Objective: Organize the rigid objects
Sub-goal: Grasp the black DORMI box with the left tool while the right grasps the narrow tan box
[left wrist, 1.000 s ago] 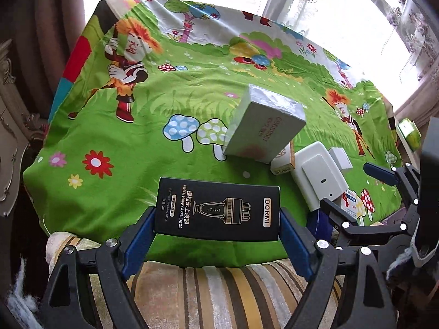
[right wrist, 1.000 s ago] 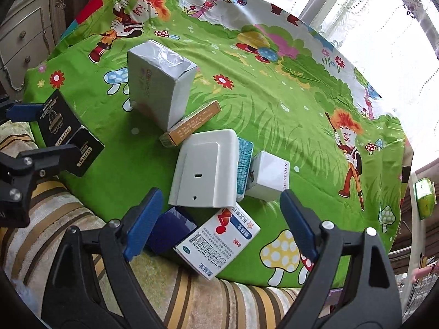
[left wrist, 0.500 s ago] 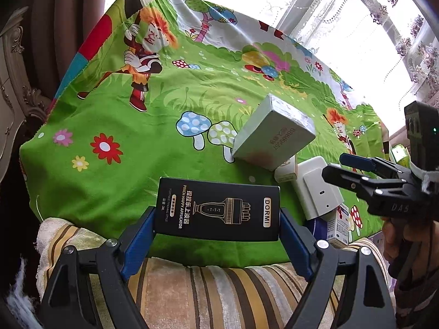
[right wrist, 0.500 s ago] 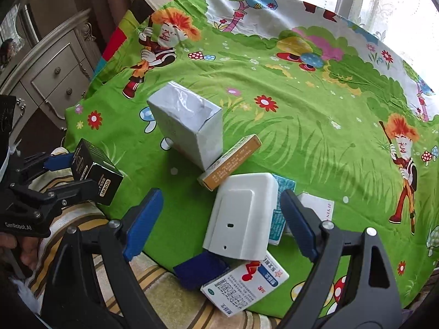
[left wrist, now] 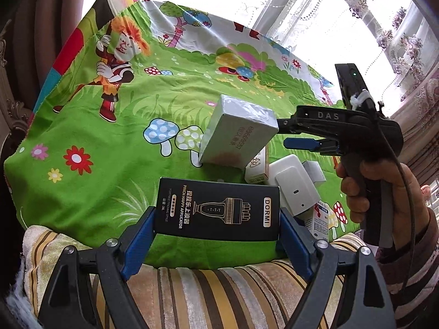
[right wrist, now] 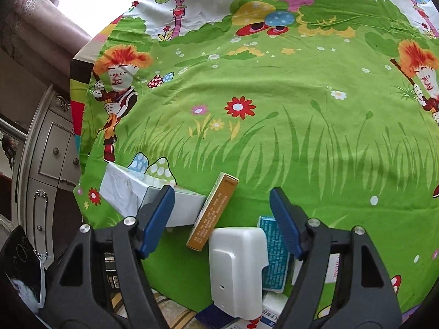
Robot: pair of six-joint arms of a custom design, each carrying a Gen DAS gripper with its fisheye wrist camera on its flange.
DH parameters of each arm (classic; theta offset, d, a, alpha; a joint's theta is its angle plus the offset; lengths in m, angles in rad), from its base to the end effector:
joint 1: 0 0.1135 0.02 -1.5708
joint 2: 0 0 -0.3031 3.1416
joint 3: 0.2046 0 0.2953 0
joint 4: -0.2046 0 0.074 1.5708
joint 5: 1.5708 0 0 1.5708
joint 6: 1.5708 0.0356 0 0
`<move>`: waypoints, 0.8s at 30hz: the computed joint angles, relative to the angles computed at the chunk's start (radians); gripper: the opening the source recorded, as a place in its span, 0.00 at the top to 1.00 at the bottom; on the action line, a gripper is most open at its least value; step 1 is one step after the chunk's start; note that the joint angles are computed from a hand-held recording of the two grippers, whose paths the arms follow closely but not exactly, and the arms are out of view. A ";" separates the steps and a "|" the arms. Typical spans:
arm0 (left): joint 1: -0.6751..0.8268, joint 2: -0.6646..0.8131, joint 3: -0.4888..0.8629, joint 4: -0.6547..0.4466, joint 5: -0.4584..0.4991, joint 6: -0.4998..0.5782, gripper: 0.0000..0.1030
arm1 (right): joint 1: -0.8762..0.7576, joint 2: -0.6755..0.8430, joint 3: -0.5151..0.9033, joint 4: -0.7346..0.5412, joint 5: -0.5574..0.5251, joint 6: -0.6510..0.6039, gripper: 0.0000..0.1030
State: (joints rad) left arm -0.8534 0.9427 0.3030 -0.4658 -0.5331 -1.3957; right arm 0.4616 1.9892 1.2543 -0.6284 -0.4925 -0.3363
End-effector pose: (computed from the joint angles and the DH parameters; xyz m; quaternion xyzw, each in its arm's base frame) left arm 0.1166 -0.1061 0.1407 -0.3099 0.8881 -0.0900 0.3272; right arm 0.3682 0.2020 0.1380 -0.3980 0.8791 0.2483 0.0851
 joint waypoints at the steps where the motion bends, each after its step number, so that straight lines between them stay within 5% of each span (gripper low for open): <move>1: 0.001 0.012 0.003 0.006 0.003 0.002 0.17 | 0.005 0.010 0.009 0.001 0.002 0.004 0.27; 14: 0.038 0.001 -0.024 0.055 0.045 0.020 0.17 | 0.035 0.094 0.070 -0.023 0.046 0.012 0.54; 18: 0.041 0.009 -0.029 0.069 0.050 0.021 0.17 | 0.037 0.096 0.057 -0.016 0.032 -0.017 0.73; 24: 0.019 0.017 -0.017 0.049 0.025 0.006 0.17 | 0.016 0.030 0.005 0.022 -0.022 -0.018 0.80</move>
